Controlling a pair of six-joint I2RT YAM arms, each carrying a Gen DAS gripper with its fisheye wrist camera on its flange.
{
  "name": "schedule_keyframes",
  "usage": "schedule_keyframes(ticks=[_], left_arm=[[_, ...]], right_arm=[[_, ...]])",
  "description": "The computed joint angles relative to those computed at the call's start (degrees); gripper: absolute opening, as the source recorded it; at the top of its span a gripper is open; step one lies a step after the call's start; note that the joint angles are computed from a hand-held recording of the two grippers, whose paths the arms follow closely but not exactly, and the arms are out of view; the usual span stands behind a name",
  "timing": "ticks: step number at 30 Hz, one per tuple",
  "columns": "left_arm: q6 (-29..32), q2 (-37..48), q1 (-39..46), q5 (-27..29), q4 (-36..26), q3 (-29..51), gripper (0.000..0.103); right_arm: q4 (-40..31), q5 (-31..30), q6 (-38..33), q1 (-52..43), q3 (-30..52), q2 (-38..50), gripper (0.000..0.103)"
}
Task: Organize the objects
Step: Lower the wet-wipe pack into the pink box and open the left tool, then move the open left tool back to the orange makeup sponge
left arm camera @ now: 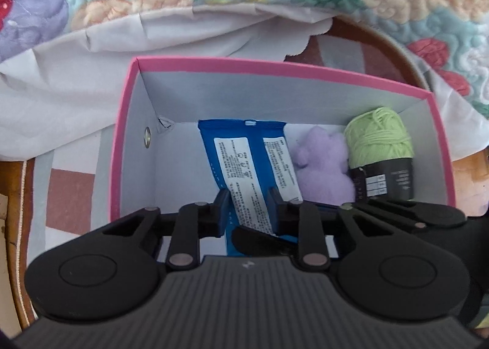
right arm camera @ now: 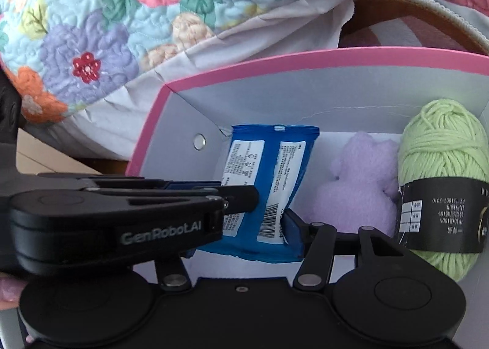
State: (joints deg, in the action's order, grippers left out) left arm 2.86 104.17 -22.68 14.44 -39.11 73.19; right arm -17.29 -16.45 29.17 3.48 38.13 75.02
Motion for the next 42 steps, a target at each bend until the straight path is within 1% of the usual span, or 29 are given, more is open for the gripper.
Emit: schedule_keyframes(ticks=[1, 3, 7, 8, 9, 12, 14, 16, 17, 18, 21, 23, 25, 27, 28, 29, 30, 31, 32, 33, 35, 36, 37, 39, 40, 42], left_arm=[[0.1, 0.6, 0.0, 0.3, 0.0, 0.2, 0.019], [0.0, 1.3, -0.1, 0.4, 0.6, 0.2, 0.019], [0.2, 2.0, -1.1, -2.0, 2.5, -0.4, 0.015], [0.1, 2.3, -1.1, -1.7, 2.5, -0.3, 0.015], [-0.3, 2.7, -1.1, -1.2, 2.4, 0.0, 0.015], [-1.0, 2.8, -1.4, -1.0, 3.0, -0.5, 0.015], [-1.5, 2.9, -1.7, -1.0, 3.4, -0.7, 0.015], [-2.4, 2.6, -1.2, 0.0, 3.6, -0.8, 0.015], [-2.6, 2.3, -0.9, 0.3, 3.4, -0.9, 0.015], [-2.7, 2.0, -0.8, 0.3, 3.2, -0.9, 0.015], [-2.6, 0.2, -0.5, -0.7, 2.7, -1.1, 0.015], [-3.3, -1.3, 0.4, 0.0, 2.5, -1.6, 0.015], [-4.4, -2.8, 1.8, 1.6, 2.0, -1.7, 0.015], [-4.7, -4.3, 2.1, 1.3, 0.9, -1.7, 0.016], [-4.3, -5.4, 2.2, 1.1, 0.0, -1.8, 0.016], [-3.9, -6.5, 2.2, 0.8, -1.2, -1.8, 0.016], [-3.4, -7.6, 2.2, 0.4, -2.5, -1.8, 0.016], [-2.9, -9.0, 2.2, -0.1, -3.8, -1.9, 0.017], [-2.2, -10.4, 2.2, -0.5, -5.0, -2.0, 0.019], [-1.3, -12.0, 2.2, -1.0, -6.6, -1.9, 0.022], [0.7, -14.5, 2.4, -1.4, -10.6, -1.3, 0.029], [1.9, -15.7, 3.0, -0.8, -13.3, -0.6, 0.036], [3.0, -17.0, 3.3, -0.7, -15.6, -0.2, 0.040], [5.4, -20.2, 3.5, -1.8, -19.5, 0.1, 0.043], [6.8, -21.7, 3.7, -2.0, -21.6, 0.4, 0.046], [8.6, -23.8, 5.2, -0.6, -26.3, 1.6, 0.050]], right_arm=[[-0.7, 0.2, -0.2, 0.0, 0.5, 0.6, 0.061], [-1.7, 0.5, -0.3, -0.1, 1.3, 1.3, 0.062], [-3.2, 2.2, 0.3, 1.2, 2.3, 2.1, 0.063], [-3.8, 2.0, 0.6, 1.3, 2.5, 2.3, 0.069], [-4.8, 1.6, 1.0, 1.3, 2.6, 2.1, 0.073], [-7.4, 1.7, 0.0, 2.2, 2.3, 0.3, 0.073], [-8.4, 4.3, -1.1, 3.6, 2.1, -0.2, 0.073], [-8.5, 7.7, -2.5, 5.5, 2.5, 0.2, 0.054], [-8.6, 8.3, -3.3, 5.9, 2.5, 0.4, 0.038], [-8.5, 8.5, -3.6, 6.1, 2.7, 0.8, 0.027], [-6.8, 9.8, -1.4, 7.0, 2.3, 1.9, 0.020], [-5.5, 12.9, 0.6, 8.3, 2.6, 2.8, 0.020], [-4.7, 13.9, 2.2, 8.6, 3.1, 3.7, 0.020], [-6.3, 14.1, 1.2, 8.9, 4.2, 3.9, 0.024], [-7.6, 16.7, 0.4, 10.0, 4.4, 3.0, 0.024], [-9.2, 19.4, -0.4, 11.2, 4.5, 1.3, 0.030], [-11.1, 20.1, -1.7, 11.7, 4.2, -1.5, 0.034], [-13.0, 19.7, -2.4, 11.8, 4.0, -4.6, 0.037], [-15.3, 19.1, -2.8, 11.7, 4.0, -8.0, 0.041], [-18.2, 18.8, -3.4, 12.0, 4.6, -11.2, 0.044], [-23.7, 19.7, -3.9, 13.1, 6.4, -16.6, 0.045], [-26.7, 20.1, -3.7, 14.0, 7.6, -19.2, 0.046], [-29.3, 20.6, -2.7, 15.2, 8.5, -21.7, 0.046], [-34.7, 22.1, 0.6, 18.6, 10.8, -26.0, 0.047], [-37.4, 23.3, 2.1, 20.7, 11.8, -28.0, 0.047], [-41.4, 27.2, 4.8, 25.7, 15.0, -28.7, 0.048]])
